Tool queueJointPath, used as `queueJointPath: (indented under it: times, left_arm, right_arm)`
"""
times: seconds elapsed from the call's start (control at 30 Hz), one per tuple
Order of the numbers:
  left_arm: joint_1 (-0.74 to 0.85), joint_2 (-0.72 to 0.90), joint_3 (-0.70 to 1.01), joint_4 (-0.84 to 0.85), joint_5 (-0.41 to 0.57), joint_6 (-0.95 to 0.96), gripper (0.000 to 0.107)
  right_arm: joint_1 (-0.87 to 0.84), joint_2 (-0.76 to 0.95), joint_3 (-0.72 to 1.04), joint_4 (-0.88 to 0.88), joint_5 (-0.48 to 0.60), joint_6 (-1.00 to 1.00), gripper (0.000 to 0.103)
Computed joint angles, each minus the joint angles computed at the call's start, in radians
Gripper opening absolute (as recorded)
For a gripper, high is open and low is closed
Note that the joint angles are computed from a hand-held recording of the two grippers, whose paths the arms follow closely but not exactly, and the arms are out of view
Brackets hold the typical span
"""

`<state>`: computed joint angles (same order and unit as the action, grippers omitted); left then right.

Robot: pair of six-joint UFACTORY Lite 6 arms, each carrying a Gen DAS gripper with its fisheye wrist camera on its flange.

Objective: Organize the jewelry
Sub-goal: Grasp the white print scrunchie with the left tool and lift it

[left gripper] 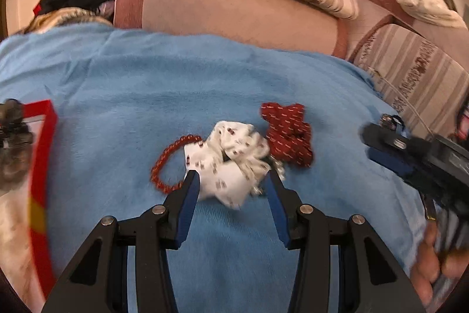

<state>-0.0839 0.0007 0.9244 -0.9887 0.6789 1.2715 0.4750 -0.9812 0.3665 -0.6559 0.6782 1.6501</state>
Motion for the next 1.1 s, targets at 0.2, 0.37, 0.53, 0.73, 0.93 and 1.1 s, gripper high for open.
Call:
queueJointPath:
  times: [0.2,0.37,0.53,0.73,0.93,1.1]
  left_arm:
    - [-0.037,0.153,0.061,-0.024,-0.055,0.01,0.024]
    - [-0.018,0.084,0.034,-0.048,-0.036,0.055,0.014]
    - [0.062,0.015,0.046,-0.085,0.055,0.09,0.014]
    - [0.101,-0.005,0.066,-0.116,0.055,0.11,0.014]
    - [0.113,0.023,0.091,-0.105,0.041,0.087,0.014]
    - [0.136,0.071,0.151,-0.097,0.035,0.049,0.014]
  right_arm:
    - [-0.051,0.051,-0.004,-0.006,-0.065,-0.019,0.056]
    - [-0.081,0.134,-0.004,-0.062,-0.138,0.024,0.061]
    - [-0.026,0.203,0.004,-0.184,-0.137,0.148,0.064]
    - [0.007,0.336,0.059,-0.285,-0.147,0.238,0.067]
    - [-0.03,0.429,0.095,-0.316,-0.207,0.257,0.067]
    - [0.088,0.475,0.134,-0.324,-0.18,0.297,0.065]
